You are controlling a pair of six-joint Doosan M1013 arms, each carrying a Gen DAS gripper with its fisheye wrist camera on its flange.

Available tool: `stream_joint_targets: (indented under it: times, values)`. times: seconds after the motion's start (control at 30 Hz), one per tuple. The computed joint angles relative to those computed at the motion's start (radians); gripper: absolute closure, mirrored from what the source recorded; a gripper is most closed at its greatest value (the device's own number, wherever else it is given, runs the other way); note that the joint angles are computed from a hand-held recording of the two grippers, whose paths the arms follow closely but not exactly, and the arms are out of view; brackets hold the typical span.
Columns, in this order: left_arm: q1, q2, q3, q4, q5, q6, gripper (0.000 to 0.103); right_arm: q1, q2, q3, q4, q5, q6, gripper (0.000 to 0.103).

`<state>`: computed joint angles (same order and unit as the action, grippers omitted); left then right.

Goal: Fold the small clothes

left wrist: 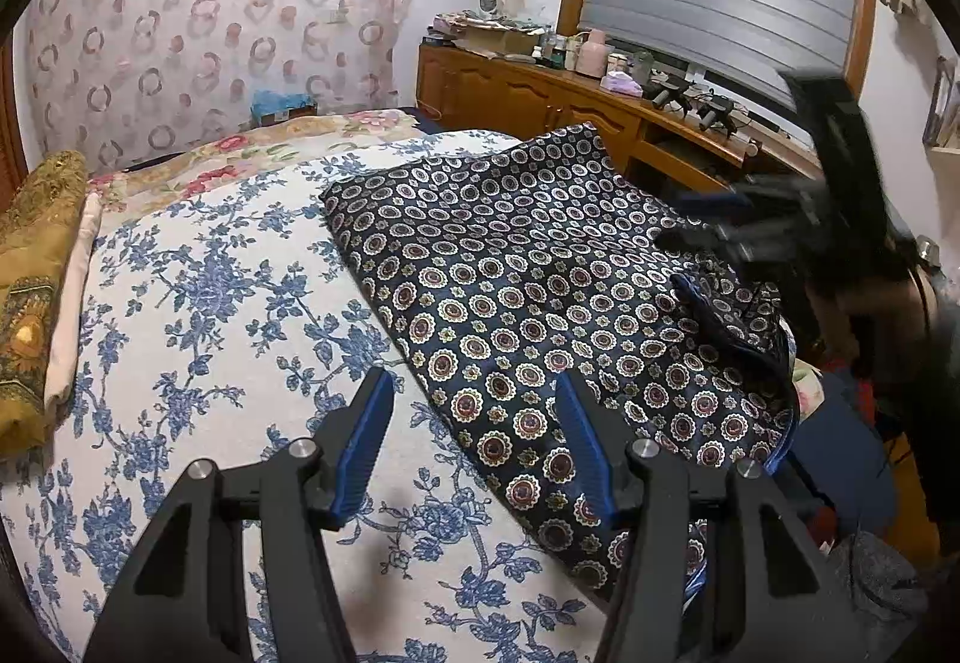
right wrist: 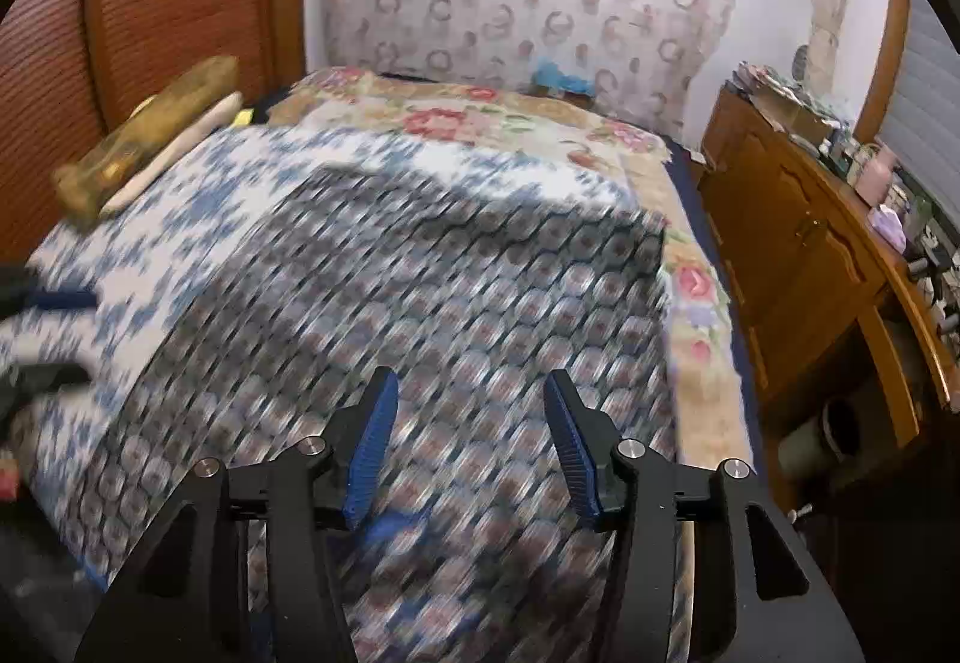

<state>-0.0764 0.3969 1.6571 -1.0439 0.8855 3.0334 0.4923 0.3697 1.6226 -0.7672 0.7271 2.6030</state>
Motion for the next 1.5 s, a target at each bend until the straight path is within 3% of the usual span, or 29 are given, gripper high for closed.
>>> stream_joint_targets:
  times: [0.17,0.37,0.5,0.83,1.13,1.5]
  values:
    - [-0.001,0.006,0.000,0.013,0.000,-0.010,0.048,0.040,0.009,0.011,0.006,0.013,0.028,0.045]
    - [-0.001,0.005,0.004,0.007,0.002,-0.001,0.048,0.060,0.020,0.027,-0.004,0.126,0.084,0.045]
    - [-0.003,0.003,0.008,0.010,0.005,0.003,0.048,0.072,-0.013,0.070,-0.045,0.212,0.177,0.045]
    - [-0.024,-0.006,0.024,0.059,-0.008,-0.005,0.048,0.092,-0.091,0.159,-0.090,0.301,0.325,0.045]
    - [-0.033,-0.002,0.027,0.102,-0.013,-0.033,0.048,0.132,-0.104,0.138,-0.181,0.283,0.351,0.045]
    - [-0.042,0.001,0.030,0.162,-0.019,-0.078,0.048,0.113,-0.064,0.122,-0.236,0.071,0.356,0.044]
